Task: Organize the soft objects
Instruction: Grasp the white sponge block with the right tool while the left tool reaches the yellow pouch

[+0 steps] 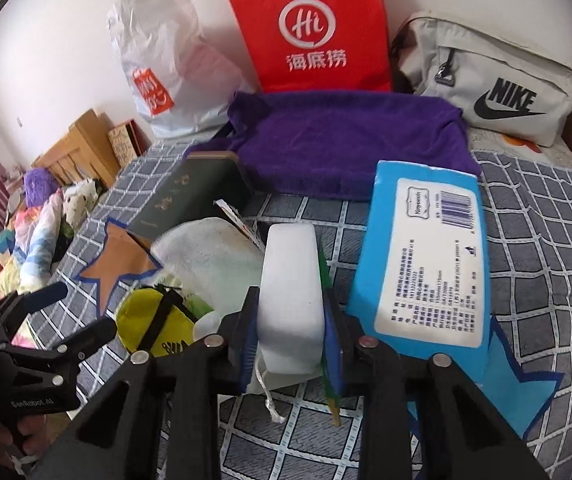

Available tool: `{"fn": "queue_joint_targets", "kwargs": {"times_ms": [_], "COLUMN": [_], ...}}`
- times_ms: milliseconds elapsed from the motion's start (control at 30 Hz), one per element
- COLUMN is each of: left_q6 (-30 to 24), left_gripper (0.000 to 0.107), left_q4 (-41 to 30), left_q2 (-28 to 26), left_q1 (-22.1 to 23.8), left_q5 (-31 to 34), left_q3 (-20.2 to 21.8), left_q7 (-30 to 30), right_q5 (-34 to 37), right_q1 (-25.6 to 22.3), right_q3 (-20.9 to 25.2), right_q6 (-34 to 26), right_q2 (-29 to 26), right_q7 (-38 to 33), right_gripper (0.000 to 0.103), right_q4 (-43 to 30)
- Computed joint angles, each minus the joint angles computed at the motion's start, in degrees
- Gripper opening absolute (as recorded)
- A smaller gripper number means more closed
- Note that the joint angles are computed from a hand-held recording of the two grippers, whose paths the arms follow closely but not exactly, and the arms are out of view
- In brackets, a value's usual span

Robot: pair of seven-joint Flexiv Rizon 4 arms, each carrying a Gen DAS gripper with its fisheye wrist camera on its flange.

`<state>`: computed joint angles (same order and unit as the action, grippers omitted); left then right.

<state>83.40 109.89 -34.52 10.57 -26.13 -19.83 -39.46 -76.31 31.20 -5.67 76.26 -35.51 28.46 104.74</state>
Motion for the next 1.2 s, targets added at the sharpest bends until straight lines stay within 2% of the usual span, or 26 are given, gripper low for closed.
{"fn": "queue_joint_targets", "kwargs": {"times_ms": [67,200,400,533,700,900,1167,1200], "left_q6": [-0.5,-1.1,2.3,4.0,3.7,1.9,-1.7,-2.3], "left_gripper": [0.103,0.103,0.103,0.103,0.103,0.101,0.094,0.09], "left_q4": [-0.4,0.0,4.1,5.8,5.3,2.9,-1.8,-2.2], "left_q2": [-0.2,0.4,2.9,3.6,3.1,1.2,-2.1,-2.4], "left_q1": [-0.5,-1.1,2.2,3.3,2.8,-0.7,-5.2,-5.6], "left_q5": [0.2,0.5,-1.0,-0.6,0.8,3.1,5.5,5.6], "left_q3": [0.7,1.6,-2.5,-3.5,-2.8,0.7,5.2,5.6], "left_q7": [-0.5,-0.8,0.5,0.5,-0.8,-2.2,-4.1,-4.4], "right_q5": [-1.7,-14.5,-17.7,-15.2,-9.9,-10.3,-4.9,-5.2], "right_q1": [0.6,0.3,-2.3,-3.5,-4.0,-4.9,-4.6,-4.5], "right_q3": [-0.4,-0.5,4.3,8.5,12.5,12.2,10.7,10.2], "right_q6": [-1.3,-2.9,-7.8,-12.0,-15.4,-12.7,-9.1,-8.2], "right_q2": [1.2,6.3,11.3,14.3,15.8,12.7,8.1,7.8], "right_q7": [1.0,11.2,15.5,13.9,10.8,14.0,7.3,7.5], "right_gripper": [0.029,0.029,0.029,0.029,0.029,0.029,0.034,0.034], "right_q4": [0.8,3.8,8.9,13.4,17.8,19.3,17.2,17.2]}}
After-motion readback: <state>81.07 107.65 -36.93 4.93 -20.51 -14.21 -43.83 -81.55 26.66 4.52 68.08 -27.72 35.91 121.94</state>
